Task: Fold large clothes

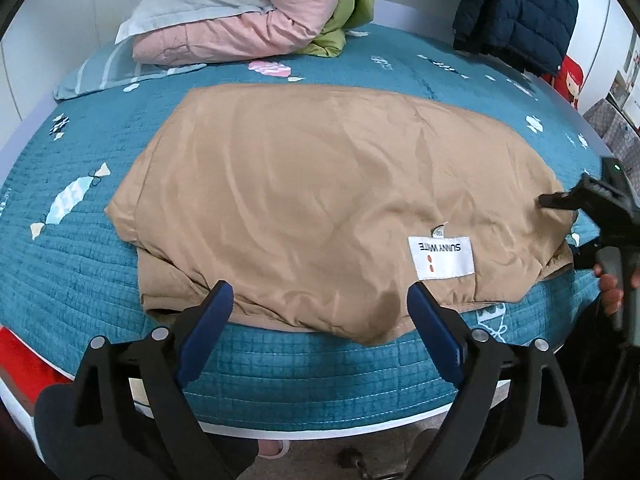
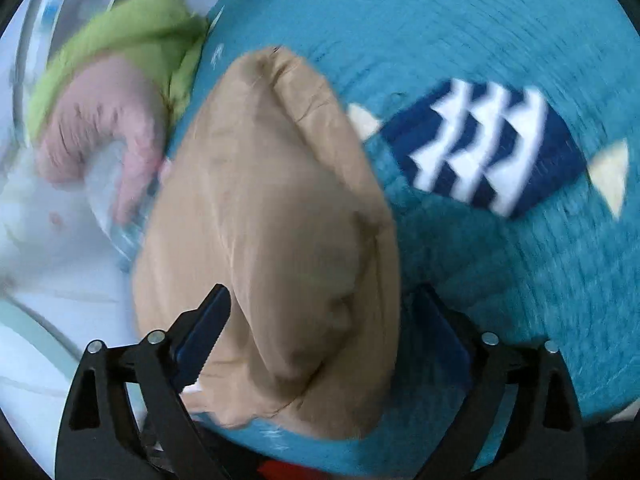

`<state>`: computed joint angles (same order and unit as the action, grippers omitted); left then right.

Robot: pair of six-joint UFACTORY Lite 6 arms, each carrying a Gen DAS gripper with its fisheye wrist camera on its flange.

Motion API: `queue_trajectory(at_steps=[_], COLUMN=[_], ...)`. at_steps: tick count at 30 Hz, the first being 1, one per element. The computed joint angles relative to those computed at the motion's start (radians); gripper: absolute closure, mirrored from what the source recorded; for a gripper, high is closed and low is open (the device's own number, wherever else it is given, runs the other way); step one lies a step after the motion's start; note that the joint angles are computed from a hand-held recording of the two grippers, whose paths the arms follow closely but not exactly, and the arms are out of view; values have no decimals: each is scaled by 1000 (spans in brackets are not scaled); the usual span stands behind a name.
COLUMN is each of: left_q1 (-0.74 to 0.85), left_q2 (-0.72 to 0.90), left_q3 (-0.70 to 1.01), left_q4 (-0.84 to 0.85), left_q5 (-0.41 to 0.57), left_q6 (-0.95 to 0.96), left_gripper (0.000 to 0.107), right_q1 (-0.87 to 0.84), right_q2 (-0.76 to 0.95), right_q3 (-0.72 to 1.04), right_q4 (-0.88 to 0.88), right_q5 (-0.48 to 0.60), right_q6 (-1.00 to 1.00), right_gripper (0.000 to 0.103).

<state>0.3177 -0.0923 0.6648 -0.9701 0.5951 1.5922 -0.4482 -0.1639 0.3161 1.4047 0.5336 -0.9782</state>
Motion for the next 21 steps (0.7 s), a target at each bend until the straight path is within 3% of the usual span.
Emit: queue_trajectory(at_steps=[2,4,5,6,9,11,13,15,19,21], left_q1=[-8,-7,-1,4,27,28,-12,-46,-72,-118], left_q2=[-10,-16,-16,-23,-24,-16,6,48,77,79], left_q3=[-1,4,7,8,27,47,81,130,168,177], left_q4=[12,20,26,39,72,82,134,195,228,300], left_q5=[-6,-2,1,-2,11,13,-8,11,22,-21], left_q6=[-25,-42,-49,-70,-127,-178,-270,-349,-452,-532], left_gripper=[18,18,18,18,18,18,18,18,18,18], right_q1=[161,242,238,212,187,210,160,147,100,62], right_q2=[10,33,22,13,4,42,91,221,233,185], right_q3=[51,89,90,82,90,118,122,175,150,122], right_q4=[-62,5,77,138,169,192,213,271,327,293], right_q5=[-163,-255,-246,-195,-149,-153,-90,-36,30,61], right_q6=[89,52,-22,-89,-155,-164,-197,-206,-273,-271], right_gripper=[8,13,28,55,71,71,66,41,45,66])
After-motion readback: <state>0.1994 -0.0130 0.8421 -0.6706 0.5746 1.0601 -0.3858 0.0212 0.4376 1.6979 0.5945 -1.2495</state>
